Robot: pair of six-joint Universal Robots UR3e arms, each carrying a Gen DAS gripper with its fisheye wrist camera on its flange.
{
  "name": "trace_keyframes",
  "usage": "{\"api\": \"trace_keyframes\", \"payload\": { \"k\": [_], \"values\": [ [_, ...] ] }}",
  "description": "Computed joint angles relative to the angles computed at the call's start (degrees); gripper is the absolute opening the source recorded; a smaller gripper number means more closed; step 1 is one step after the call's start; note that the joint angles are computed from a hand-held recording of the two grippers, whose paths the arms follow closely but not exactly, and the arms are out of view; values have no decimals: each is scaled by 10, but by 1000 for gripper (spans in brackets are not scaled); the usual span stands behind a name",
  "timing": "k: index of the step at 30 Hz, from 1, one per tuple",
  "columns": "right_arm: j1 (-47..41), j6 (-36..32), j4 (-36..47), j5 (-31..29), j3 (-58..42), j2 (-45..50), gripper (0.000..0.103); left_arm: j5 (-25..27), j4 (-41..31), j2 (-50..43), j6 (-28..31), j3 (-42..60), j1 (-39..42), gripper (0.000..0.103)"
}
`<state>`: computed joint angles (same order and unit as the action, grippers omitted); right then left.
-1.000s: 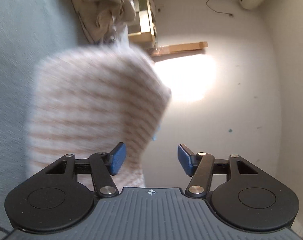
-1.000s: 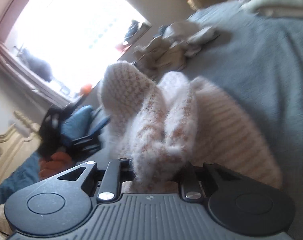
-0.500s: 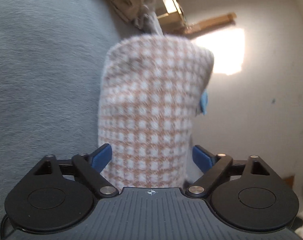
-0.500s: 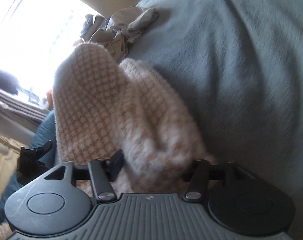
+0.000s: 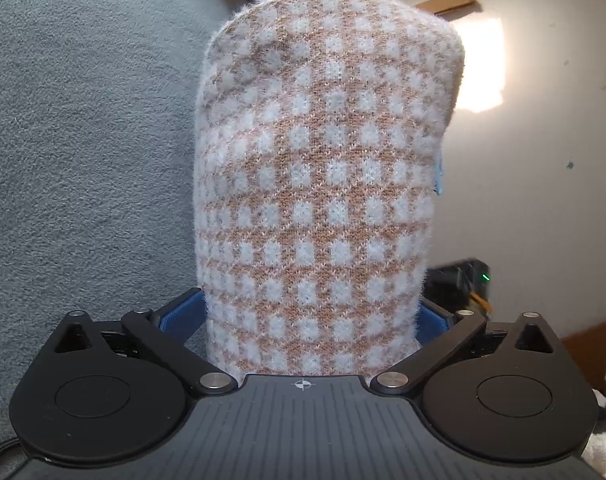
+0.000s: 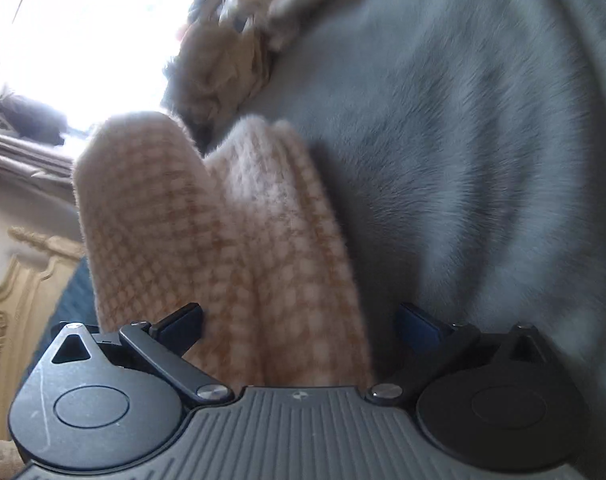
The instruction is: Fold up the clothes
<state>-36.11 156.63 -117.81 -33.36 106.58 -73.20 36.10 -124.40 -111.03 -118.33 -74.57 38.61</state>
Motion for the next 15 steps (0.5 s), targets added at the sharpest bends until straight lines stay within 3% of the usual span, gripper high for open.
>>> {"api": "trace_keyframes", "payload": {
  "k": [4, 10, 15],
  "values": [
    [7, -126, 170, 68, -102, 75, 103, 6, -21, -16, 13, -14, 24, 103],
    [49, -148, 201, 85, -165, 140, 103, 5, 33, 10, -41, -77, 23, 103],
    [65, -227, 304, 108, -191, 128, 103, 23, -76, -16, -26, -13, 52, 102]
  ]
}}
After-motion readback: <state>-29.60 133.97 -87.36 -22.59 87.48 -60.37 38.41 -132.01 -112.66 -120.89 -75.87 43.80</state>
